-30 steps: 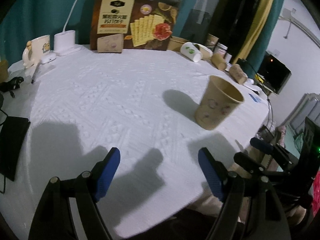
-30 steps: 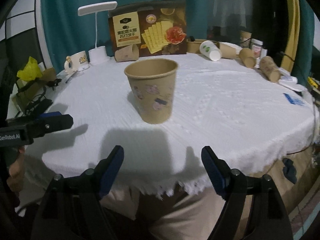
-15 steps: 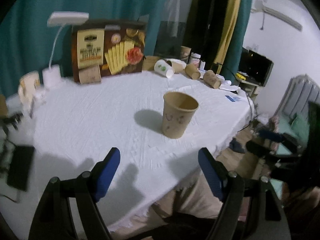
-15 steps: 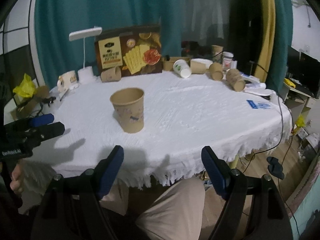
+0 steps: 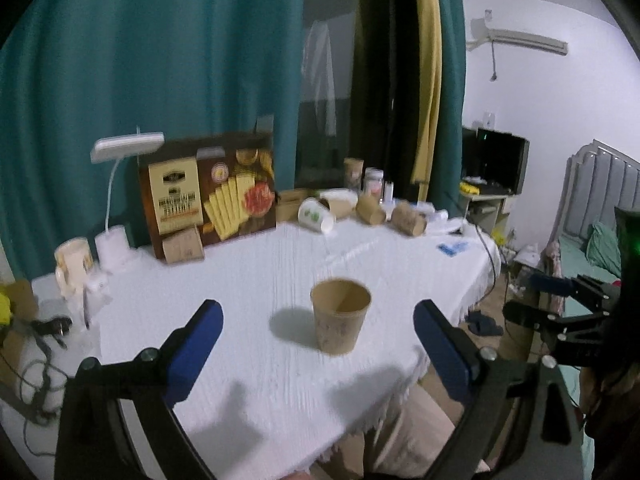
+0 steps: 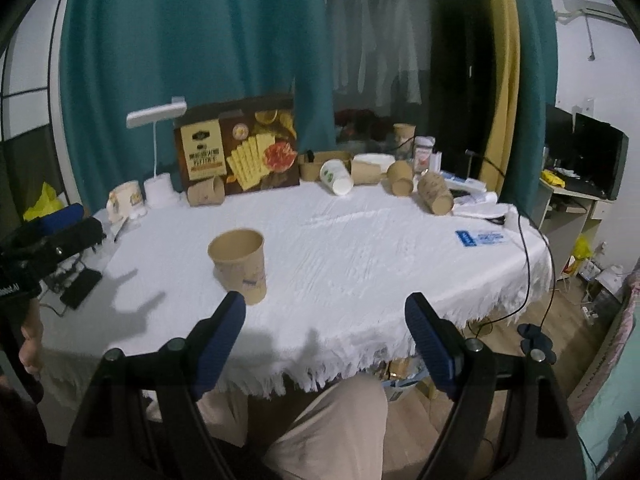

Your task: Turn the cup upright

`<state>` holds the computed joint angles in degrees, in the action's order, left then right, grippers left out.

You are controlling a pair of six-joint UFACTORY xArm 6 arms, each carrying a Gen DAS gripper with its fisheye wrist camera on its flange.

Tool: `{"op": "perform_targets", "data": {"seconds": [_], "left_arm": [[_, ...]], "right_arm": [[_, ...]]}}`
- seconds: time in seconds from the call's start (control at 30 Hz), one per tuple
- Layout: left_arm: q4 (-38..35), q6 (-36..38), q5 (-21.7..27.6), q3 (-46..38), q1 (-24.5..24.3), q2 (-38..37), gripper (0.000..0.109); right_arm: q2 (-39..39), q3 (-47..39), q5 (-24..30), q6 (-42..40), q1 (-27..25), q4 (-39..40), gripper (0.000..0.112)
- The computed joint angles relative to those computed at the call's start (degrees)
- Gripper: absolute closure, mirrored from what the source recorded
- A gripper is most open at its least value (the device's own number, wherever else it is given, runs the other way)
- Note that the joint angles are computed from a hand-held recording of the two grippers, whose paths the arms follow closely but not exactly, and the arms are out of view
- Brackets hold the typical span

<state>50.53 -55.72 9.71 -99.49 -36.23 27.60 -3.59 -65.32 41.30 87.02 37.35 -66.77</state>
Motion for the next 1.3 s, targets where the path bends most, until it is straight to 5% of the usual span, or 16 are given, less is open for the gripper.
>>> {"op": "perform_targets", "data": {"seconds": [0.6, 0.8, 1.13, 1.3], "left_arm": [[23.53, -19.70, 1.48, 0.25, -0.24, -5.19, 0.007], [36.66, -32.40, 0.18, 1.84, -0.01, -6.43, 0.007], [51.86, -46.42, -0.46, 3.22, -0.39, -7.38, 0.007], [52.64, -47.52, -0.36, 3.60, -0.38, -7.31, 0.007]], "right_arm": [[-5.86, 1.34, 8.93, 10.27, 6.45, -13.32, 0.020], [-6.07, 3.32, 11.34, 14.77, 8.51, -16.87, 0.020], [-5.83, 4.73, 11.65, 17.58, 8.73, -18.52, 0.020], [-4.67, 4.56, 10.72, 18.07, 8.30, -18.34, 0.020]]}}
